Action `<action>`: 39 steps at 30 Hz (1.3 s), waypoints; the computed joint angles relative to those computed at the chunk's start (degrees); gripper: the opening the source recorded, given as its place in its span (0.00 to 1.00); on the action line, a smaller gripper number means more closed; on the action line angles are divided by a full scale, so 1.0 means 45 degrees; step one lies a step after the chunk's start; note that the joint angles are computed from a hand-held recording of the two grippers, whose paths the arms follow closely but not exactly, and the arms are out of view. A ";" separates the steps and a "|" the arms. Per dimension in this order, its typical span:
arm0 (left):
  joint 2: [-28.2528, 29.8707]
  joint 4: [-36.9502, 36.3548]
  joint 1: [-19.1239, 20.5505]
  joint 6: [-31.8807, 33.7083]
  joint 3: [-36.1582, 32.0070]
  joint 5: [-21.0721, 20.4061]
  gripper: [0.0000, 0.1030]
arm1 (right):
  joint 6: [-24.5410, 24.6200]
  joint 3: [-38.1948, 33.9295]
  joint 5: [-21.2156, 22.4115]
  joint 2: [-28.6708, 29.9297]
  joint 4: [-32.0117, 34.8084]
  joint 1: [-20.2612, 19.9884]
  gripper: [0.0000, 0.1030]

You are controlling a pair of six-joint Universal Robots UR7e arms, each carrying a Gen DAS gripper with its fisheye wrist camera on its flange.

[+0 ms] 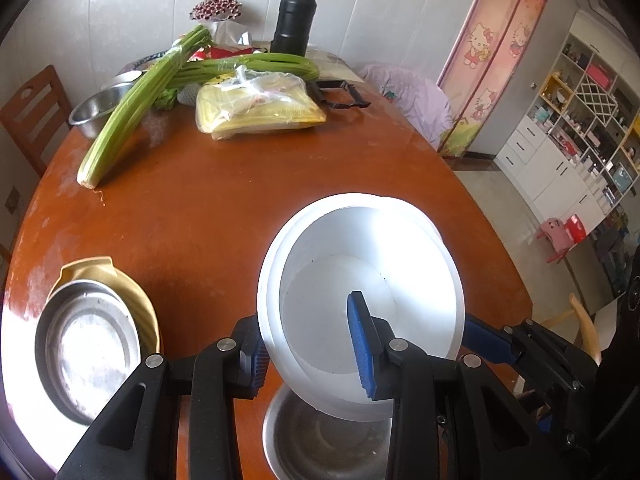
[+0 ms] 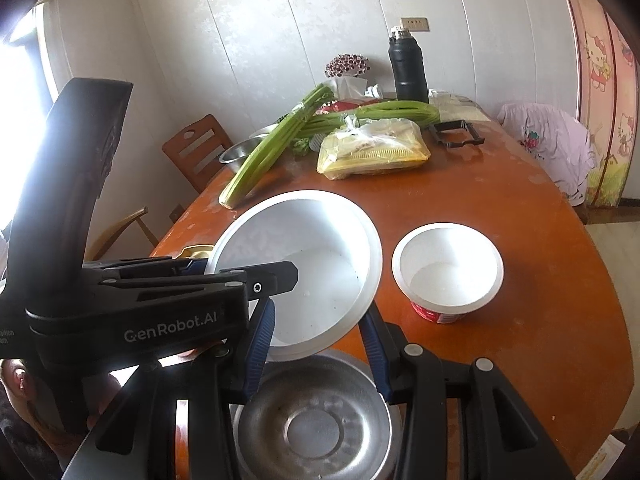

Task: Organize plates and bowls
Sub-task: 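Lift the white paper bowl with the left tool over the steel bowl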

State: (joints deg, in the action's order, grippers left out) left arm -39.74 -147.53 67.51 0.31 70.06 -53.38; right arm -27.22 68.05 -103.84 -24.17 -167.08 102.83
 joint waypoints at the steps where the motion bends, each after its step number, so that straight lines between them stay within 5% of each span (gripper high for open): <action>1: -0.0079 -0.0194 -0.0048 0.0079 0.0206 0.0020 0.36 | -0.0065 0.0176 0.0018 -0.0092 -0.0131 0.0002 0.43; 20: -0.1069 -0.1004 -0.0415 -0.0588 0.3062 0.0281 0.37 | -0.0798 0.3267 -0.0187 -0.1564 -0.1119 -0.0128 0.43; 39: -0.0878 -0.0359 -0.0303 -0.1352 0.3435 0.0741 0.37 | -0.0928 0.3966 -0.0547 -0.1777 -0.0517 -0.0380 0.43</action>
